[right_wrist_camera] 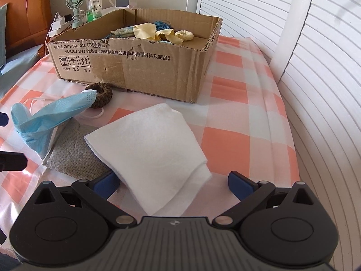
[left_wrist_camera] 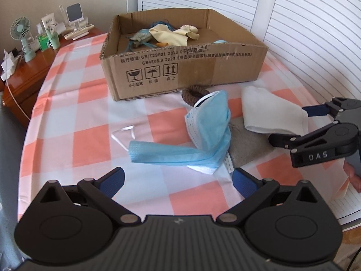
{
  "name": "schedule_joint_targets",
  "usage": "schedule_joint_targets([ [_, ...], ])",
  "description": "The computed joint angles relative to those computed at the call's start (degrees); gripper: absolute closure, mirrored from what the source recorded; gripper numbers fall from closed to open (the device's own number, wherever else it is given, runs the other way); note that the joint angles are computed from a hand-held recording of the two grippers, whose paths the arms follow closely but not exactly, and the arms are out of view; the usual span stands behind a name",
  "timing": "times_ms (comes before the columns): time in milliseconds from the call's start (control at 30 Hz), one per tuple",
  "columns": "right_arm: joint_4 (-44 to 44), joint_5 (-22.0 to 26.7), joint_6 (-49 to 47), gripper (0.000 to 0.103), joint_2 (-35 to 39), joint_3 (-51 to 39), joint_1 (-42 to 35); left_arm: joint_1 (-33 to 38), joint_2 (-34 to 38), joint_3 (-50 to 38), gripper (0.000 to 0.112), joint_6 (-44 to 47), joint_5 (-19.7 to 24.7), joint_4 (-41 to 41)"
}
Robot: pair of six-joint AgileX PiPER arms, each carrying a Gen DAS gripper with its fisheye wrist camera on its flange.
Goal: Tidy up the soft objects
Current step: 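Move right gripper to the white towel while left gripper approaches the blue mask, then close left gripper on the blue mask while right gripper grasps the white towel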
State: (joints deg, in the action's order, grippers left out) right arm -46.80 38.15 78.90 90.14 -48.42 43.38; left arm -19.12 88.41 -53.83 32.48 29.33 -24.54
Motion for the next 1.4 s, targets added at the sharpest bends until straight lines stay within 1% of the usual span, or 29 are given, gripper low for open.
schedule_joint_targets([
  [200,-2.84,-0.64,3.41,0.0,-0.43,1.46,0.62,-0.86,4.33,-4.48,0.011,4.2,1.94,-5.17],
  [367,-4.42,-0.67,5.37,0.0,-0.69,2.23,1.19,-3.3,7.9,-7.9,0.011,0.24,0.57,-1.41],
  [467,-5.19,-1.01,6.13,0.0,-1.02,2.87,1.35,-4.47,8.98,-8.52,0.011,-3.89,-1.52,2.03],
  [667,-5.31,-1.5,5.6,0.0,-1.59,3.48,1.24,-2.7,9.52,-8.8,0.011,-4.24,-1.32,2.46],
  [867,-5.14,-1.32,4.95,0.0,-1.7,3.49,1.35,-0.2,9.46,-8.52,0.011,-8.17,-2.18,7.07],
  [933,-4.13,-1.29,2.7,0.0,-1.64,2.99,1.08,0.19,9.63,-8.68,0.011,-9.8,-2.31,8.92],
  [1000,-2.68,-1.7,-1.37,0.0,-1.68,2.4,0.4,0.58,9.75,-8.81,0.011,-9.6,-2.08,8.79],
  [1100,1.0,-2.9,-10.39,0.0,-1.82,1.07,-1.42,0.58,9.77,-8.64,0.011,-9.11,-2.3,8.18],
  [1200,5.67,-5.72,-19.33,0.0,-2.14,0.28,-4.03,0.61,9.85,-8.35,0.011,-8.38,-2.41,7.21],
  [1400,17.6,-13.78,-37.29,0.0,-1.52,-0.03,-10.82,0.83,10.63,-8.59,0.011,-7.9,-2.24,6.66],
])
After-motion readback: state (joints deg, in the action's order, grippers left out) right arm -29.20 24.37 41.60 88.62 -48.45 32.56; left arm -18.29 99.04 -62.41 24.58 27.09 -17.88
